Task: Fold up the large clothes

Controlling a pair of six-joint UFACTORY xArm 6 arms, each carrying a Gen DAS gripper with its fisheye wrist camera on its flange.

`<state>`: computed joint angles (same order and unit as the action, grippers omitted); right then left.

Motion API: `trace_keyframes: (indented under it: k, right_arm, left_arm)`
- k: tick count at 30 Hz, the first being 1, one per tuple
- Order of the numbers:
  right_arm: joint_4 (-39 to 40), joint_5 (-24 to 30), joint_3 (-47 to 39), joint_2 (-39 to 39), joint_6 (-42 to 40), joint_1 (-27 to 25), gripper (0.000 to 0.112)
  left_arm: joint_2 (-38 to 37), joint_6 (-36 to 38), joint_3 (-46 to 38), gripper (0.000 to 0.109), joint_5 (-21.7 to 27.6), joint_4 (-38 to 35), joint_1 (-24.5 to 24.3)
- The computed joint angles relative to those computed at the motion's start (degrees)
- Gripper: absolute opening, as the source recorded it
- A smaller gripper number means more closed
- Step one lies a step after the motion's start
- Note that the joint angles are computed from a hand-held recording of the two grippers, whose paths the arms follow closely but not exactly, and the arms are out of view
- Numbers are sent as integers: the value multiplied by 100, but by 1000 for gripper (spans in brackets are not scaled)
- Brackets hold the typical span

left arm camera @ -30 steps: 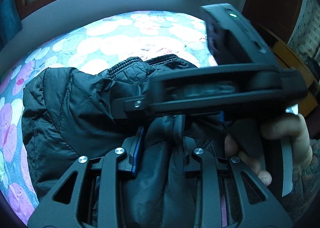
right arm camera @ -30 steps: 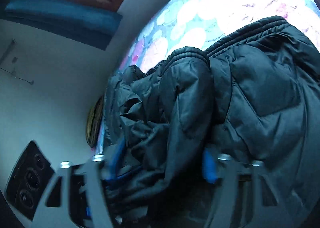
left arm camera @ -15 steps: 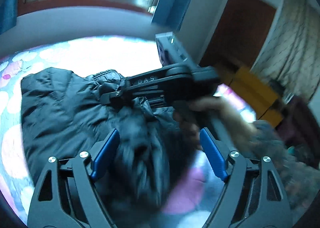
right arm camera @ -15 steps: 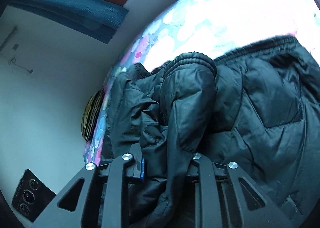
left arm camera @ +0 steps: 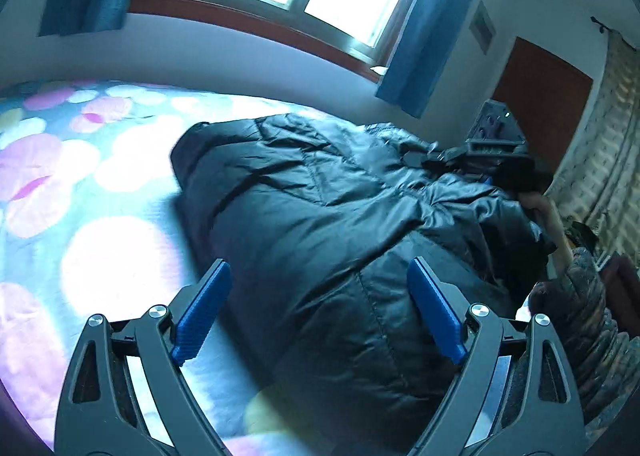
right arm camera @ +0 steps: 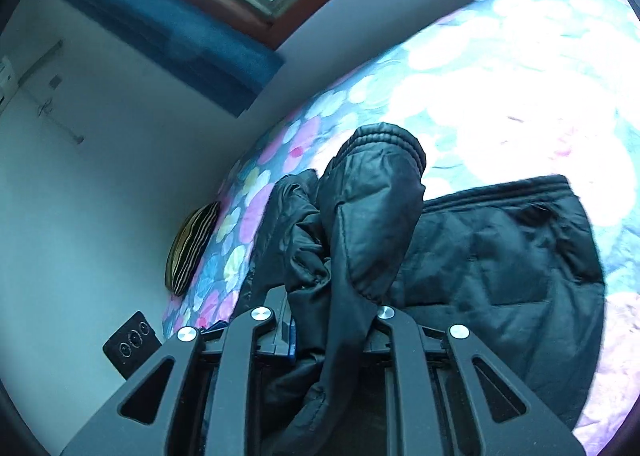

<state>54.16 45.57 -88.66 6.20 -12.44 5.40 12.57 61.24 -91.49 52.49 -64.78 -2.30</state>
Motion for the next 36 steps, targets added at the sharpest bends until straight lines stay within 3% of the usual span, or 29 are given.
trace_keyframes:
  k: [8,14,19,23,25,28,30,33,36]
  right_arm:
    - [480,-54,1126,-498,-286,-645,17]
    - [1536,403,1643,-370,-1040,-1151,17]
    - [1927,627,1634,-168,-1229,-1269,18]
    - [1515,642,1608,-291,-884,-1322,27]
    - [801,403,1673,-545,-339,-1310,37]
    - [-819,-147,1796,-1078,728,-1091,39]
    - [-1324,-353,1855,-1451,1004,-948,39]
    - [-626,-128,1795,-1813,320,-822,41]
    - [-47,694,1531,-1759,-191,-727,44]
  left_arm:
    - [788,-668,-1090,89,-36,1080,-732]
    - [909,-746,-1129,89,-260,1753,-1105]
    - [829,-824,-986,89,-379,1861,-1183]
    - [826,-834,-950,89,-485,1913,-1232]
    - [749,-831,-822,89,-533,1890,-1235]
    - [761,-872,-816,89,-578,1906,-1266]
    - [712,-885,-756,89,-598,1895,-1279]
    - [676,-881,-689,89,-669,1901,-1318]
    - [666,-945,-685,89,-707,1964,-1355]
